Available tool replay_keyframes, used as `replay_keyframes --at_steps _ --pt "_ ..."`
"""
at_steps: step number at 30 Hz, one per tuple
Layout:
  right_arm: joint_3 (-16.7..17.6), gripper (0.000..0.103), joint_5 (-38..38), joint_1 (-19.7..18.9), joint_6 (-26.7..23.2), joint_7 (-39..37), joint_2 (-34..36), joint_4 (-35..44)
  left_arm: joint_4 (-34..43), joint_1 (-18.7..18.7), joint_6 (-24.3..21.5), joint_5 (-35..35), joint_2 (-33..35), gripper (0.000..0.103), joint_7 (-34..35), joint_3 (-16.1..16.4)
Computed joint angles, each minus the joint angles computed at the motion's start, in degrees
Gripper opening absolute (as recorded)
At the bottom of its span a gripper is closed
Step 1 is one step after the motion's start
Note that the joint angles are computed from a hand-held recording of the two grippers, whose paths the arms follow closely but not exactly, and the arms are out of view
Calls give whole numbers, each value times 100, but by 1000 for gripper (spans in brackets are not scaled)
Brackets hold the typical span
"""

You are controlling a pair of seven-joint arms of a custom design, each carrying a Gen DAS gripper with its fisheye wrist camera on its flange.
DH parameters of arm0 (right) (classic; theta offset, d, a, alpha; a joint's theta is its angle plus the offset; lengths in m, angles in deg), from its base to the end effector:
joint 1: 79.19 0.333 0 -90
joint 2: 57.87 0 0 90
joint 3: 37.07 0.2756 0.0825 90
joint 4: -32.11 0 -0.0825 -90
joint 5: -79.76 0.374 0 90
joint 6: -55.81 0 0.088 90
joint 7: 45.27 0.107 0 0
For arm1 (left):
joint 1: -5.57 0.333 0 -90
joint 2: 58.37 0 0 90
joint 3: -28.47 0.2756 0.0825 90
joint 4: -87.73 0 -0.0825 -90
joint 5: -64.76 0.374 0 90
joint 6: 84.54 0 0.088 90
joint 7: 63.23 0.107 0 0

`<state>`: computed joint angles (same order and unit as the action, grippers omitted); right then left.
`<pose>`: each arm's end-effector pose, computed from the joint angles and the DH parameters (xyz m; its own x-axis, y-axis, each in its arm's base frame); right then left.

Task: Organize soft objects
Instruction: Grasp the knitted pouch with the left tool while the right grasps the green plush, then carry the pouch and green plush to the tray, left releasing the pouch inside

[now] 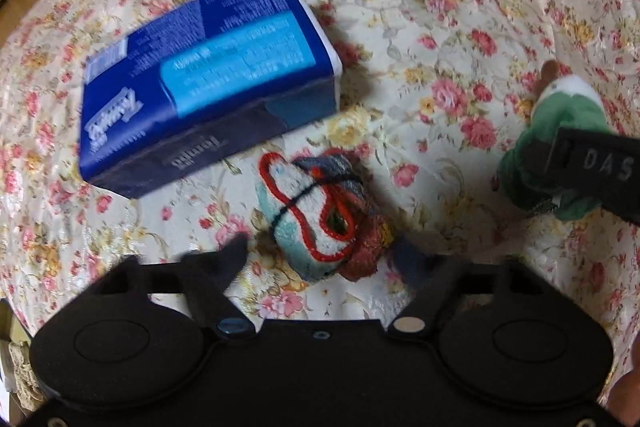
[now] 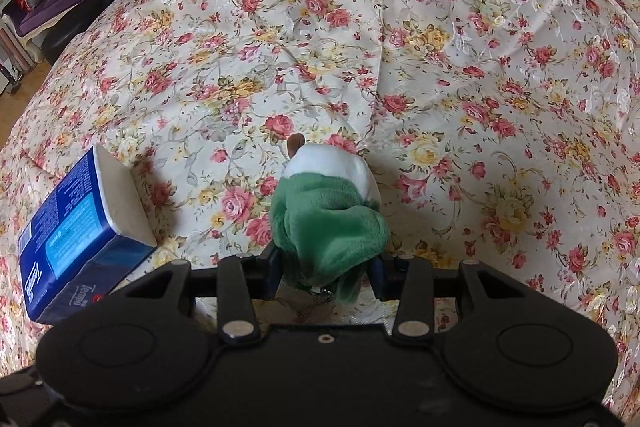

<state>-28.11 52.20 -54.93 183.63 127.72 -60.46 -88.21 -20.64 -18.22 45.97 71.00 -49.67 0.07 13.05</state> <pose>0.4646 0.2880 0.4240 -0.5550 -0.8297 -0.0595 -0.7375 0.5239 -0.4261 0.4728 -0.3757 0.4158 -0.2740 -0.9601 0.0555 -0.9377 0.2539 -0.2372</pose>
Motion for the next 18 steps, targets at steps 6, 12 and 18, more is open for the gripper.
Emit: replay_keyframes --at_steps 6,12,18 --pt "-8 40 39 -3 96 -63 -7 -21 -230 34 127 -108 -205 45 -33 -10" --pt "5 40 64 1 241 -108 -78 -73 -713 145 69 25 -919 45 -182 -29" --pt "105 40 -24 89 386 -220 -173 -4 -1504 459 118 -177 -2017 45 -152 -51"
